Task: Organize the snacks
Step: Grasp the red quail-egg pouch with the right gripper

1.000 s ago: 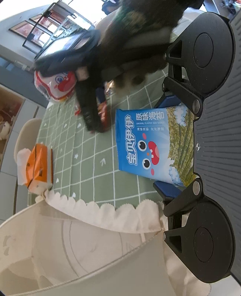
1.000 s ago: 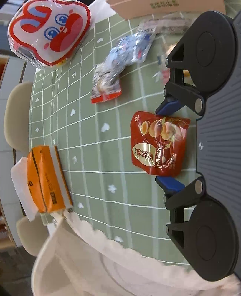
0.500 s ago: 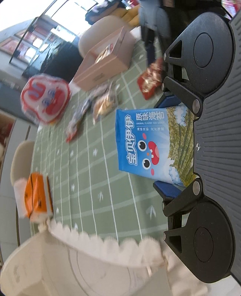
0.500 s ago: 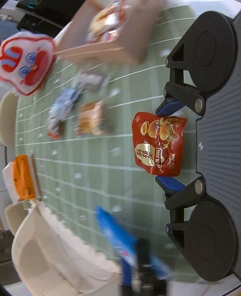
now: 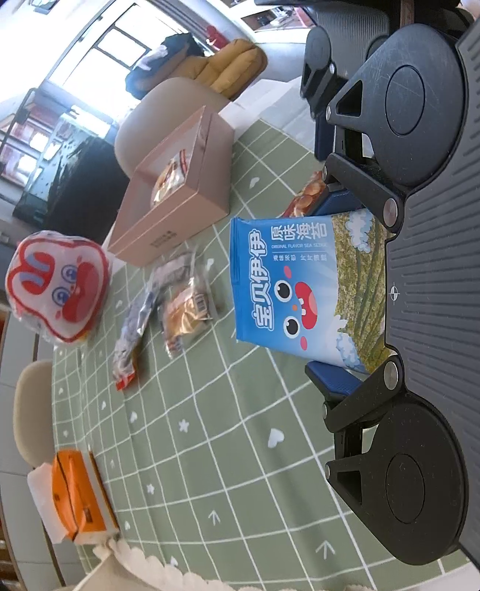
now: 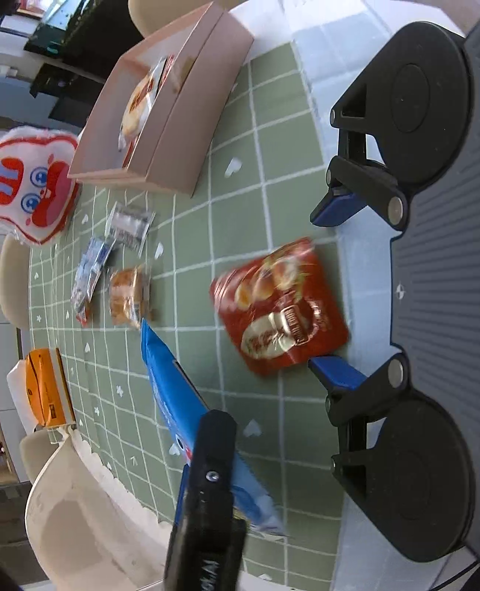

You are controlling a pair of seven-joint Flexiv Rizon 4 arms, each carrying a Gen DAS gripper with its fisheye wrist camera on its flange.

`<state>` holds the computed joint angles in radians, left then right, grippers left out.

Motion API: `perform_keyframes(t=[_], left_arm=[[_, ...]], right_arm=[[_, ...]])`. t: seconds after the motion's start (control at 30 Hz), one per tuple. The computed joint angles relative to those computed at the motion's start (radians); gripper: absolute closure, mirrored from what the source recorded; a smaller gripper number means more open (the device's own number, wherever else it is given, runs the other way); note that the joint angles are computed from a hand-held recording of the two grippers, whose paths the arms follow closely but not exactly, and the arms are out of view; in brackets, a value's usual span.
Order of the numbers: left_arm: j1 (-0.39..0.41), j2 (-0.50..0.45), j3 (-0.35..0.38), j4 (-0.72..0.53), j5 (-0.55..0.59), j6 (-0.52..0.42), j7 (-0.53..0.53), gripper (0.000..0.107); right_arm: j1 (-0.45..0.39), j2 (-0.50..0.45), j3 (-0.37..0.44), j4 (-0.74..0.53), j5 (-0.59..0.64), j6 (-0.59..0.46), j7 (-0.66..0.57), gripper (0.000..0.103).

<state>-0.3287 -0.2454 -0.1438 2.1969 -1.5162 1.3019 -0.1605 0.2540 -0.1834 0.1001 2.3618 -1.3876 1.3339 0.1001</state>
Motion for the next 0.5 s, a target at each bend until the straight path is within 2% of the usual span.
perform_keyframes(t=[0.13, 0.3, 0.4, 0.5], left_arm=[[-0.002, -0.012, -0.005, -0.006, 0.027, 0.011, -0.024, 0.021], [-0.001, -0.015, -0.011, -0.009, 0.038, 0.017, -0.032, 0.021], [0.002, -0.017, -0.012, -0.009, 0.038, 0.023, -0.039, 0.021], [0.006, -0.017, -0.011, -0.007, 0.037, 0.022, -0.047, 0.021]], right_arm=[[-0.013, 0.050, 0.004, 0.044, -0.002, -0.072, 0.007, 0.025], [-0.017, 0.095, 0.024, 0.075, 0.071, -0.190, 0.030, 0.026], [-0.065, 0.105, -0.001, 0.087, -0.016, -0.055, 0.116, 0.026], [-0.085, 0.067, -0.005, 0.062, -0.023, 0.058, 0.172, 0.025]])
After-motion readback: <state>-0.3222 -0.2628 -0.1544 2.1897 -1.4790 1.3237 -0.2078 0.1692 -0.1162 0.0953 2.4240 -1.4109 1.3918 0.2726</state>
